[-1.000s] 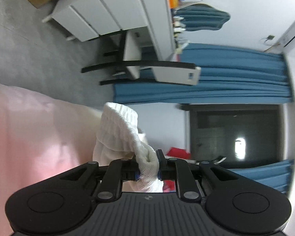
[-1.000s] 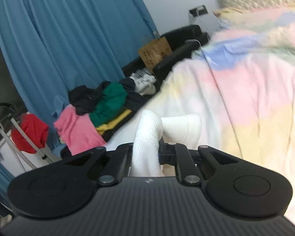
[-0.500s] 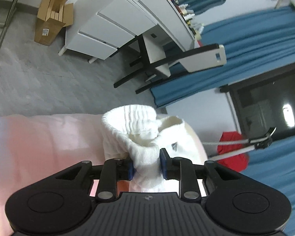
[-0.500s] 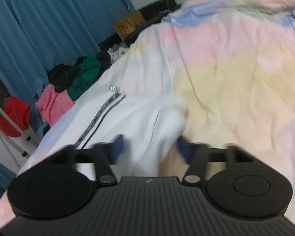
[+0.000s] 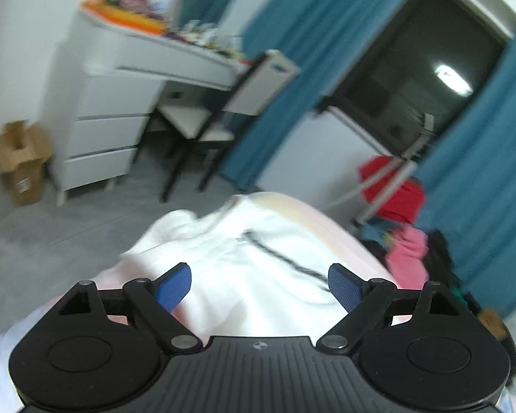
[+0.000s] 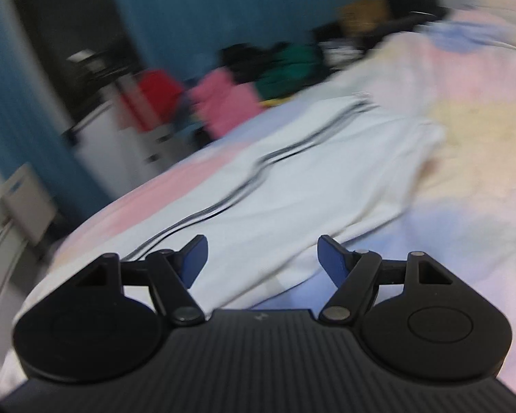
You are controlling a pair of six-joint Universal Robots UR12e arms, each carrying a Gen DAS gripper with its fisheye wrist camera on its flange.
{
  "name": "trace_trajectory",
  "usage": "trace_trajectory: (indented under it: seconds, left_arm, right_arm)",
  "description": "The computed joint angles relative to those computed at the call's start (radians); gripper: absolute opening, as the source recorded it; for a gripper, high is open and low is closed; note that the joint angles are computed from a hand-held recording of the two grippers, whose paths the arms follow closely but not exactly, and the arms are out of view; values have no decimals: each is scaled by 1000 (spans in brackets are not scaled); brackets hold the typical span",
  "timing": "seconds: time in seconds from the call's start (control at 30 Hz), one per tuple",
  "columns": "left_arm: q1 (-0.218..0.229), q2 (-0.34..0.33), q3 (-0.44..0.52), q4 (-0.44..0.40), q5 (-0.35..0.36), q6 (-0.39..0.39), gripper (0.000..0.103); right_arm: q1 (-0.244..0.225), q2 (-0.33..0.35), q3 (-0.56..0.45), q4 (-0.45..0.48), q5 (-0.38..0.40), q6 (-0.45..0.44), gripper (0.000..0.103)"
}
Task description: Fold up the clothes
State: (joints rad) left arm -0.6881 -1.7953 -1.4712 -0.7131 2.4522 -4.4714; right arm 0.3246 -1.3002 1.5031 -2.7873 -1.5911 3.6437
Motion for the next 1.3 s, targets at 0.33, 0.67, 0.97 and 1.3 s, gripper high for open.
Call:
trace_trajectory:
  seconds: [0.33, 0.67, 0.97, 1.3]
  left_arm:
    - [212, -23, -14, 141, -292, 222, 87]
    - [400, -60, -11, 118, -623, 109, 59]
    - [348, -82, 66, 53, -519, 251, 12]
    - [123, 28, 19, 325, -359, 602, 11]
  right_arm:
    - [63, 79, -75, 84, 27, -187, 73]
    - [76, 177, -169, 136, 54, -222, 75]
    - [69, 175, -151, 70, 70, -190, 74]
    - [75, 115, -69, -96, -22, -241, 73]
